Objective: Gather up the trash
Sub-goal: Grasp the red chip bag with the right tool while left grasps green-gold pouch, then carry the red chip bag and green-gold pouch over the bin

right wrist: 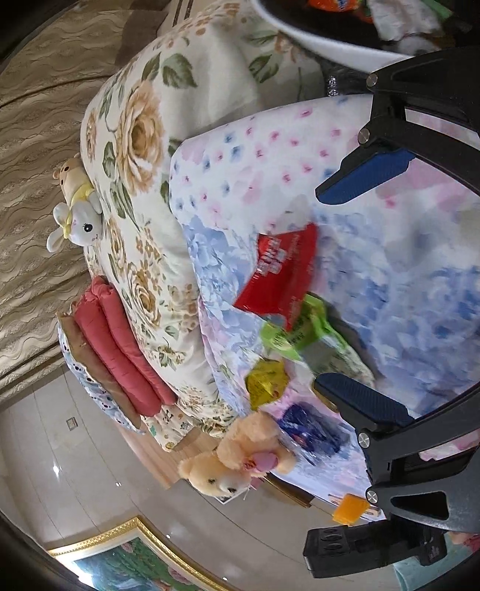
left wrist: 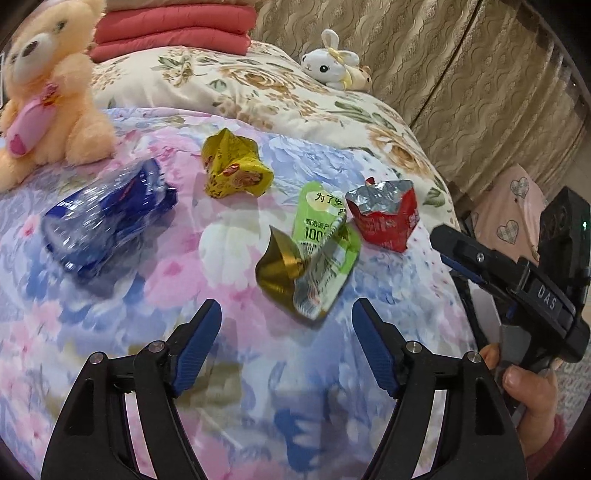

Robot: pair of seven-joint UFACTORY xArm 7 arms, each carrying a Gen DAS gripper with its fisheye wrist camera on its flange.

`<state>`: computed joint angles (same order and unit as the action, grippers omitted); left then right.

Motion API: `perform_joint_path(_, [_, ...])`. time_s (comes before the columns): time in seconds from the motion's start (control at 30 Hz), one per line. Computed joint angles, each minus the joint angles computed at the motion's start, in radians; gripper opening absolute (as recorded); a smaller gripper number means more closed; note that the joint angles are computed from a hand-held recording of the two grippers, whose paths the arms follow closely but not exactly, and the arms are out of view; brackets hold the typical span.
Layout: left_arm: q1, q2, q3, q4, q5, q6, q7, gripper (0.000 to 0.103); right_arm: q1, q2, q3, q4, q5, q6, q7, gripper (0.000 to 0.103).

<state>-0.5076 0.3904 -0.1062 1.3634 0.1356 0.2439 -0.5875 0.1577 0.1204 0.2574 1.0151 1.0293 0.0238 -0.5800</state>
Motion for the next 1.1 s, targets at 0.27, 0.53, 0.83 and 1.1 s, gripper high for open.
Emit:
perform_joint_path(0.27, [0.012, 0.085, -0.013, 0.101, -0.033, 0.024, 0.058, 0.075, -0.044, 0.107, 0.012, 0.095, -0.103, 0.033, 0.072, 0.093])
perform_joint_path(0.53, [-0.017, 0.105, -0.001, 0.127, -0.020, 0.015, 0.118, 0.036, -0.103, 0.127, 0.075, 0.091, -0.193, 0.007, 0.131, 0.057])
perform_joint_path(0.83, [-0.045, 0.009, 0.021, -0.018, -0.002, -0.080, 0.037, 0.035, -0.186, 0.033, 0.178, 0.020, 0.052, -0.002, -0.061, 0.035])
perform_joint_path(1.1, [-0.087, -0.087, 0.039, -0.137, 0.040, -0.145, -0.047, 0.035, -0.129, -0.106, 0.141, -0.055, 0.345, 0.029, -0.298, 0.032])
